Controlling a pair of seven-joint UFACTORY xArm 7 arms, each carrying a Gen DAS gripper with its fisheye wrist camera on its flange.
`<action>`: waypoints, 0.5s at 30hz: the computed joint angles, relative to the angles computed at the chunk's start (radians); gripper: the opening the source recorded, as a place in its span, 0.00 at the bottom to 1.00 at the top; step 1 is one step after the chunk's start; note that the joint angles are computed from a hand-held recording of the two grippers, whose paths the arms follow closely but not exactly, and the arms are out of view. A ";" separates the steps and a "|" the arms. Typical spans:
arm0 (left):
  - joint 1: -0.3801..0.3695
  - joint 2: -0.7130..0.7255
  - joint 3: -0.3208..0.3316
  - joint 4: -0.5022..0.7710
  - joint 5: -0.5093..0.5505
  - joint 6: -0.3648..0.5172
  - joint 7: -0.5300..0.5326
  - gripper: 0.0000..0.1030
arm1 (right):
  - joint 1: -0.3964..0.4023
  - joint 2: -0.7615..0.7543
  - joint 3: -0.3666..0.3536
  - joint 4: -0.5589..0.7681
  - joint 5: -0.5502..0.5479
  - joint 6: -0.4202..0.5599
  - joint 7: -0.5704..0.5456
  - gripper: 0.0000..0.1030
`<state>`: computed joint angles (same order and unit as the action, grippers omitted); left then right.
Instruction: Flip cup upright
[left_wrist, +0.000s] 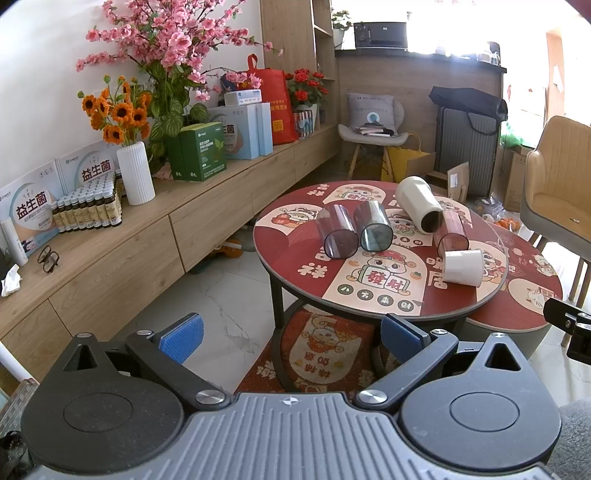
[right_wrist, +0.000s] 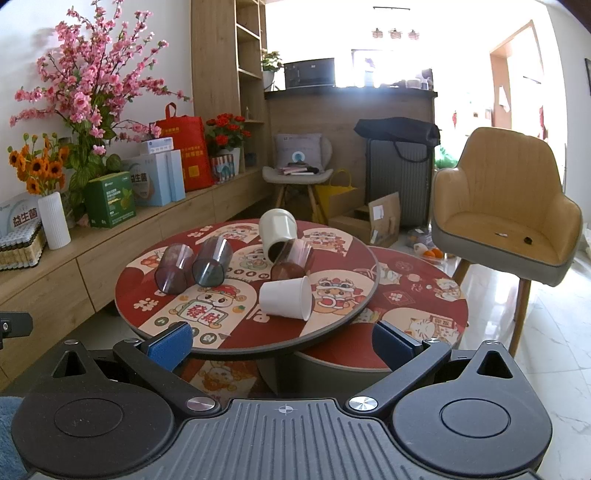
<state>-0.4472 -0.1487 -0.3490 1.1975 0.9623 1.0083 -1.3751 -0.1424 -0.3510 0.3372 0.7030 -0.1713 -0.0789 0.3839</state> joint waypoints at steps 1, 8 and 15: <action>0.000 0.001 0.000 0.001 0.000 0.001 0.000 1.00 | 0.000 0.000 0.000 0.000 0.000 0.000 0.001 1.00; 0.001 0.009 0.001 0.007 0.005 -0.003 -0.001 1.00 | 0.000 0.002 -0.001 0.002 -0.003 0.003 0.003 1.00; -0.003 0.008 0.005 0.007 0.005 -0.003 0.000 1.00 | -0.001 0.001 0.001 0.001 -0.006 0.004 0.006 1.00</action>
<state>-0.4503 -0.1404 -0.3440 1.2046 0.9669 1.0054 -1.3750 -0.1432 -0.3498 0.3377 0.7044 -0.1770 -0.0754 0.3902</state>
